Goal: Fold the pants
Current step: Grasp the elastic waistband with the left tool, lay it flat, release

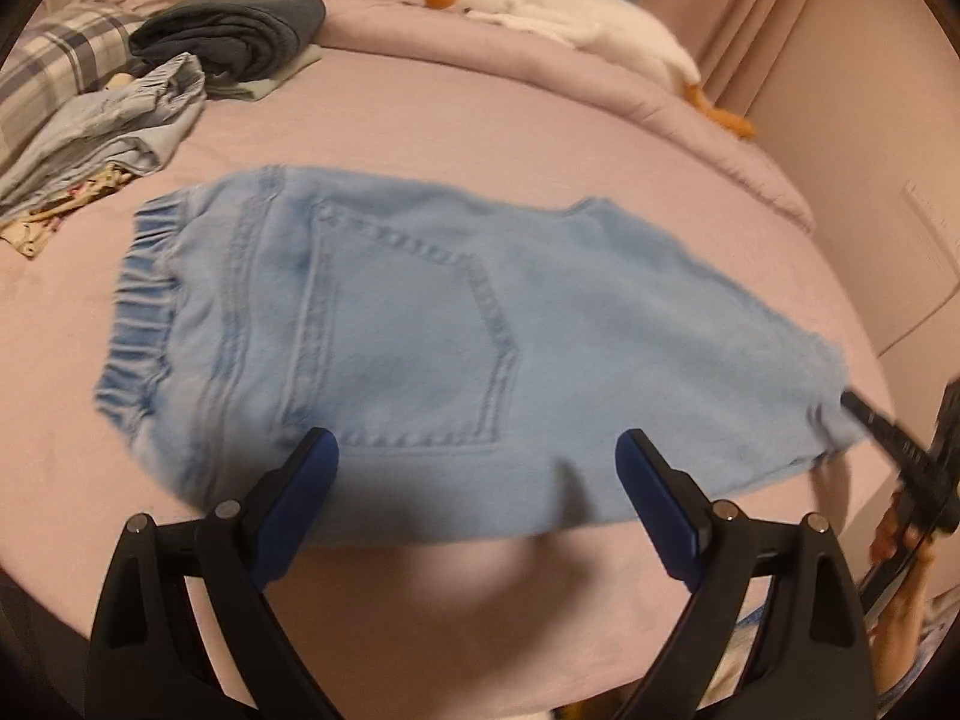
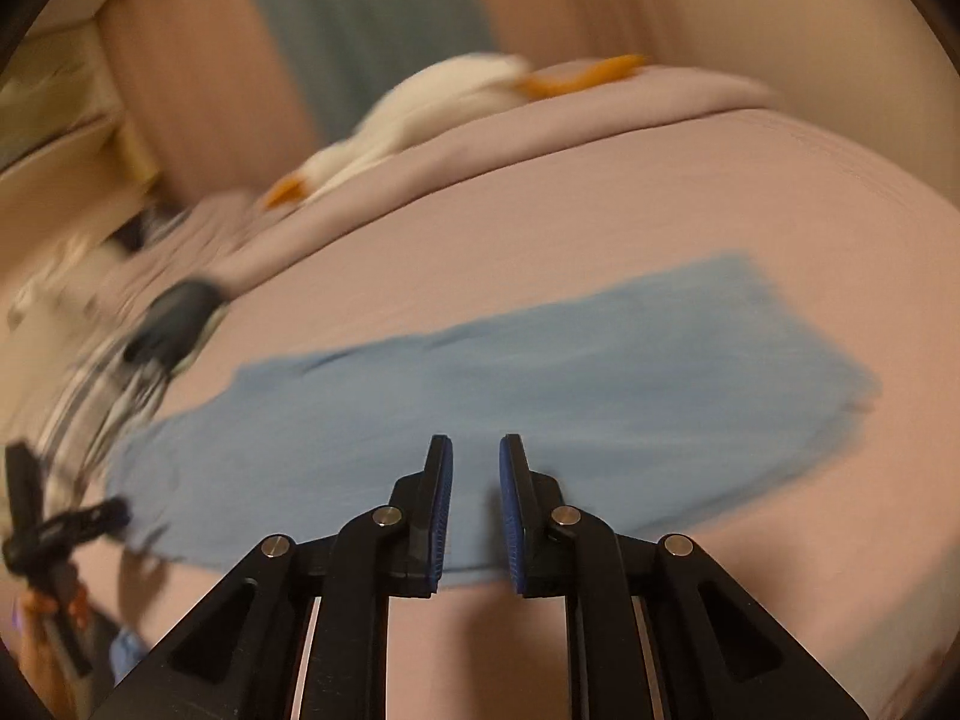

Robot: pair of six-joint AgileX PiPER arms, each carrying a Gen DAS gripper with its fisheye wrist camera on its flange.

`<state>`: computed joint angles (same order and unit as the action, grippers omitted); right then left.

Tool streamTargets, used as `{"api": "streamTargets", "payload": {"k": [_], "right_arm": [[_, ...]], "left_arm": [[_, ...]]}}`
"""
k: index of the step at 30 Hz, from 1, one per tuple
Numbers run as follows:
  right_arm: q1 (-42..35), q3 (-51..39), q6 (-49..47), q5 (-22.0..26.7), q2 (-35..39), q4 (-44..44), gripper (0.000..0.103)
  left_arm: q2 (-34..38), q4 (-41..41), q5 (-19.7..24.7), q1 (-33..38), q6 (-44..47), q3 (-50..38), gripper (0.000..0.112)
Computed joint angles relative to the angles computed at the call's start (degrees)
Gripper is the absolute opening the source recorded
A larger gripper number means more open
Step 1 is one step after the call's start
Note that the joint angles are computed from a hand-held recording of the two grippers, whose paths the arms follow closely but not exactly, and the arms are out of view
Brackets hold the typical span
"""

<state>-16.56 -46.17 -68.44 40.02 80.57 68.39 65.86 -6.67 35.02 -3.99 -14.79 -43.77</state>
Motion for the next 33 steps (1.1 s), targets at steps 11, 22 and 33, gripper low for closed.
{"api": "streamTargets", "payload": {"k": [11,22,33], "right_arm": [[11.28,-4.8,16.19,4.36,3.56,-23.49,0.015],[24.4,0.4,3.44,-10.14,0.07,-7.76,0.015],[38.3,1.88,17.49,-15.5,0.51,-27.55,0.025]], "left_arm": [[-7.3,-26.08,4.45,18.99,30.15,6.94,0.094],[-16.8,-38.79,19.23,43.64,42.72,7.92,0.094],[-9.05,-55.79,23.82,55.84,51.35,14.7,0.076]]}}
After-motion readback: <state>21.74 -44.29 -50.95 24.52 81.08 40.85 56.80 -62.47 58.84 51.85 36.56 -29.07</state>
